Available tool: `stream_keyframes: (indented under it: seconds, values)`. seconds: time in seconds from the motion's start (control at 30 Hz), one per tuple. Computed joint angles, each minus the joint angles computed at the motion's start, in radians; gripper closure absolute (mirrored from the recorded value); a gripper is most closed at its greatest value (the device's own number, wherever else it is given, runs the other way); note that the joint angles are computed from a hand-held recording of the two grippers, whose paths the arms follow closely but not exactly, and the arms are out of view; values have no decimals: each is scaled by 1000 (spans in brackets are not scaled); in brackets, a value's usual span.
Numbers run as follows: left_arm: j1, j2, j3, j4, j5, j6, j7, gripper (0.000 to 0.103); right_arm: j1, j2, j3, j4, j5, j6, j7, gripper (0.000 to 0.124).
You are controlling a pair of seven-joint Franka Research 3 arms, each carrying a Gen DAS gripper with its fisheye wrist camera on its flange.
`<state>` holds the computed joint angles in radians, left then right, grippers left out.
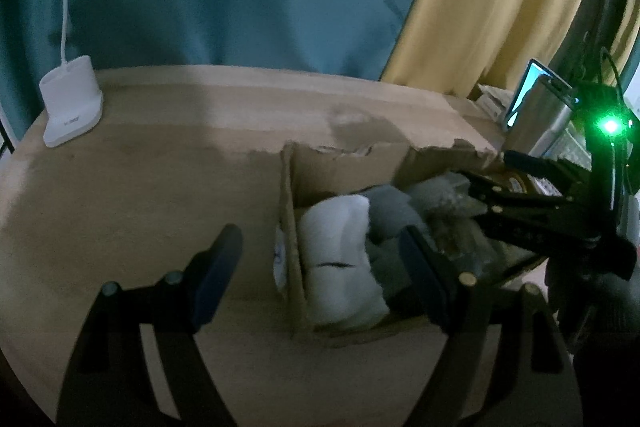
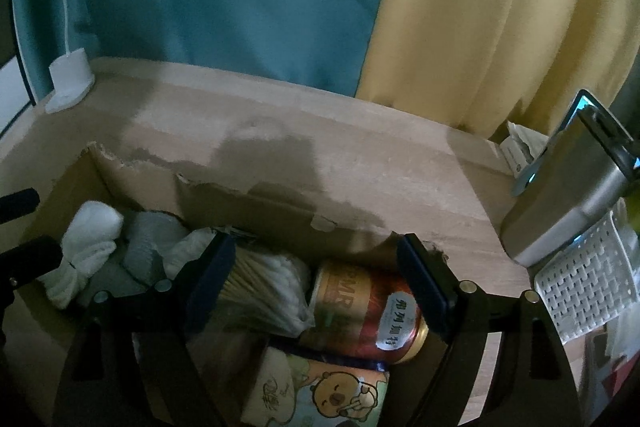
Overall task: Organize objects
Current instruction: 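Open the right tool and raise it away from the box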
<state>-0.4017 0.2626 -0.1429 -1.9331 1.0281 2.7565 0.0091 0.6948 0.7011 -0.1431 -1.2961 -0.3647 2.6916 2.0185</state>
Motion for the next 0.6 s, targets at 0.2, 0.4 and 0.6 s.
stream_keyframes:
  seconds: [0.2, 0.4, 0.6]
  values:
    - [-9, -12, -3, -4, 23, -8, -18, 21, -6, -62, 3, -97, 16, 67, 20, 39]
    - [-16, -32, -16, -13, 46, -20, -37, 21, 5, -131, -11, -194, -2, 103, 51, 38]
    - [-24, -49, -32, -19, 67, -38, -56, 21, 10, -199, -23, -292, -42, 144, 99, 38]
